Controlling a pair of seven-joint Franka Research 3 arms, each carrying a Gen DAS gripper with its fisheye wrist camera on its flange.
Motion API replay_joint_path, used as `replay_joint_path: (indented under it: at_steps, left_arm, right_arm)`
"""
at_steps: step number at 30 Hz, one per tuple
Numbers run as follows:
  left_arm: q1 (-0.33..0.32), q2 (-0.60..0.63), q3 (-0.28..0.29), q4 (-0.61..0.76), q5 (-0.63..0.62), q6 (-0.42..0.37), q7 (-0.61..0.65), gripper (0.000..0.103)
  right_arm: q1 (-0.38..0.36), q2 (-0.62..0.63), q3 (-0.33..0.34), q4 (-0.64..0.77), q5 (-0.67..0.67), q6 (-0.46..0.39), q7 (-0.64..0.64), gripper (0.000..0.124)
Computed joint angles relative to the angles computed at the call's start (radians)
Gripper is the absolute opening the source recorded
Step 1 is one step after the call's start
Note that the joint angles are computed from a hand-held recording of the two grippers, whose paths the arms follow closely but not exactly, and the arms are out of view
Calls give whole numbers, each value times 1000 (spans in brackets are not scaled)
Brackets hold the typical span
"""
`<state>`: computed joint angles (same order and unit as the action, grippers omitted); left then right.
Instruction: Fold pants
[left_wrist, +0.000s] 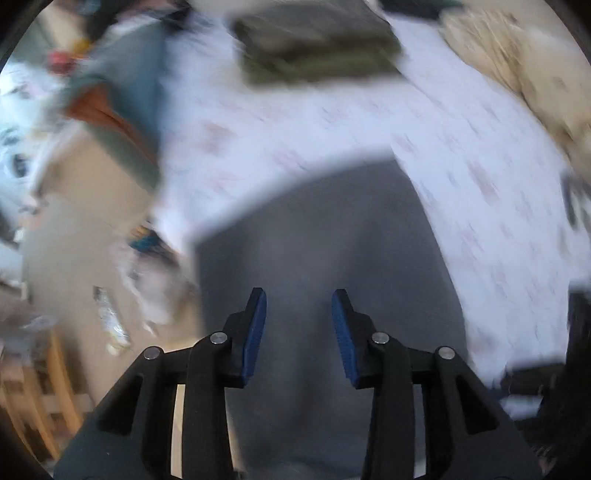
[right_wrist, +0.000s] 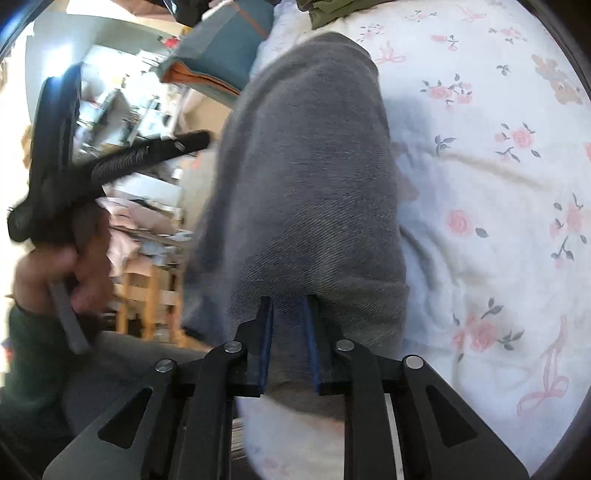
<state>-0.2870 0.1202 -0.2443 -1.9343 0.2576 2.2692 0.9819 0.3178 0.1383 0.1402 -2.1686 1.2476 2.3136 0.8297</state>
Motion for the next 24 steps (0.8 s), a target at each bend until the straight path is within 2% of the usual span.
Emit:
replay_joint_path:
  at_steps: [1,2,3,4,5,6,8,10,13,14,16,19,21,23,24]
  left_arm:
    - [6,19,-3,12,-47,-22,24,30]
    - [15,33,-3,17,-92,-27,41,30]
    - [24,40,-1,13,-121,-11,48,30]
    - [30,47,1,16,-140,-8,52,32]
    - [37,52,2,16,-165,-1,56,32]
    - [42,58,2,20,-187,-3,56,32]
    - [38,73,3,38,-177,-19,44,32]
    - [26,89,2,58,-152,-32,25,32]
    - [18,108,2,82,-133,-51,10,32]
    - [17,113,2,86,-129,-51,7,32]
    - [18,111,0,81,-131,-46,8,32]
    - [24,102,-1,71,-143,-35,15,32]
    - [32,82,0,52,-163,-10,11,32]
    - [29,51,11,32,-136,42,-47,33]
    - [24,34,17,17,-104,78,-81,40]
  right_arm:
    - [-18,-6,-9,-14,41,-19,-33,26]
    - [-31,-19,-18,-36,74,-25,-55,37]
    - [-41,-21,-27,-45,110,-19,-58,72]
    - [-50,-20,-33,-57,158,-11,-68,95]
    - [-52,-31,-36,-60,164,5,-42,96]
    - [-51,-23,-37,-71,166,24,-17,96]
    - [-51,29,-35,-68,138,-3,69,96]
    - [-64,82,-28,-53,157,-46,97,96]
    - [-68,106,7,-55,300,-69,-18,96]
    - [-67,107,12,-53,318,-82,-34,96]
    - [-49,122,17,-29,312,-48,-35,95]
    - [-36,129,20,-12,284,-1,-15,65]
    - [-24,103,27,-23,282,33,-38,53]
    - [-32,68,18,-28,272,18,-42,49]
    - [-48,49,6,-25,272,-9,-63,47]
